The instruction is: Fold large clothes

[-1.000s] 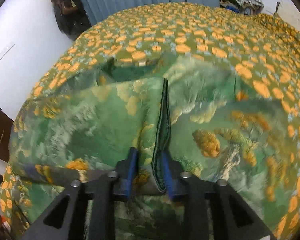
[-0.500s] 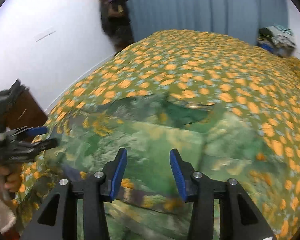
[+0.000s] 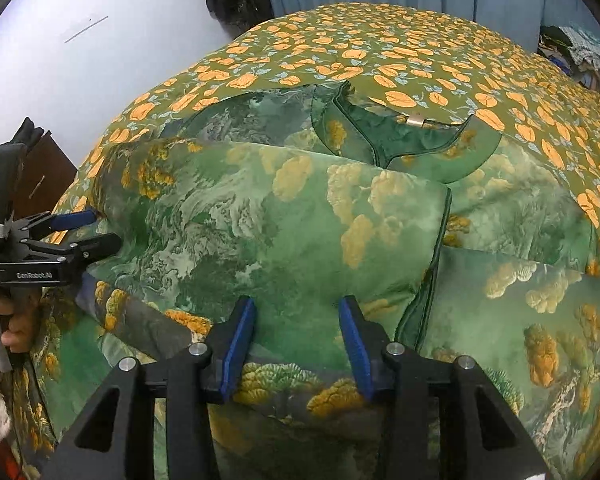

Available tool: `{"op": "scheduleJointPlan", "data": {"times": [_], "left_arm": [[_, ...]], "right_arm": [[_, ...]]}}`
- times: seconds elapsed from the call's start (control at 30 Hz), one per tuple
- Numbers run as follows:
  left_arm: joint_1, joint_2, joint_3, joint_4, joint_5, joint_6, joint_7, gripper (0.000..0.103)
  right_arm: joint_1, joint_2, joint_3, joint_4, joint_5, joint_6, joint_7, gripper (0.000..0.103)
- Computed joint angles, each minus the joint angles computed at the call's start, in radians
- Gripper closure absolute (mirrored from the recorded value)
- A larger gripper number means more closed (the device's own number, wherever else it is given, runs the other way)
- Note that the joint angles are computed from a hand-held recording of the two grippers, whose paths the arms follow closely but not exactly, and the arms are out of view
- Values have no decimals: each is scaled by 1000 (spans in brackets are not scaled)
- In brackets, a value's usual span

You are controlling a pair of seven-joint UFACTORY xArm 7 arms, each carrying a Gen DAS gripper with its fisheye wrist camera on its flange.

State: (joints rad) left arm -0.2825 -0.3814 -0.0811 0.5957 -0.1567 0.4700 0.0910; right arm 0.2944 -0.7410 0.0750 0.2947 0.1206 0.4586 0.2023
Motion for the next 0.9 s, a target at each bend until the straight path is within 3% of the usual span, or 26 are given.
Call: {"op": "scheduleJointPlan", "data": {"times": [0.1, 0.2, 0.4, 0.5, 0.63, 0.73, 0.9], "left_arm": [[-55, -34, 63, 45, -100, -1, 82, 9], [-74, 18, 86, 113, -173, -13, 121, 7], [-12, 227, 68, 179, -244, -31, 127, 7], [1, 271, 57, 161, -342, -77, 225, 6], [24, 255, 27, 153, -322, -78, 212, 5], [37, 191, 9, 132, -247, -55, 169, 7], [-33, -45, 79, -2, -301, 17, 329, 7]], "right_arm": [[4, -10, -7, -4, 4, 5, -3, 58], [4, -2, -5, -2, 5, 1, -2, 58], [6, -1, -8, -6, 11, -9, 0, 58], [10, -3, -12, -14, 17, -23, -1, 58], [10, -2, -14, -22, 16, -35, -4, 58], [11, -1, -17, -20, 18, -33, -5, 58], [7, 2, -14, -16, 18, -29, -2, 58]]}}
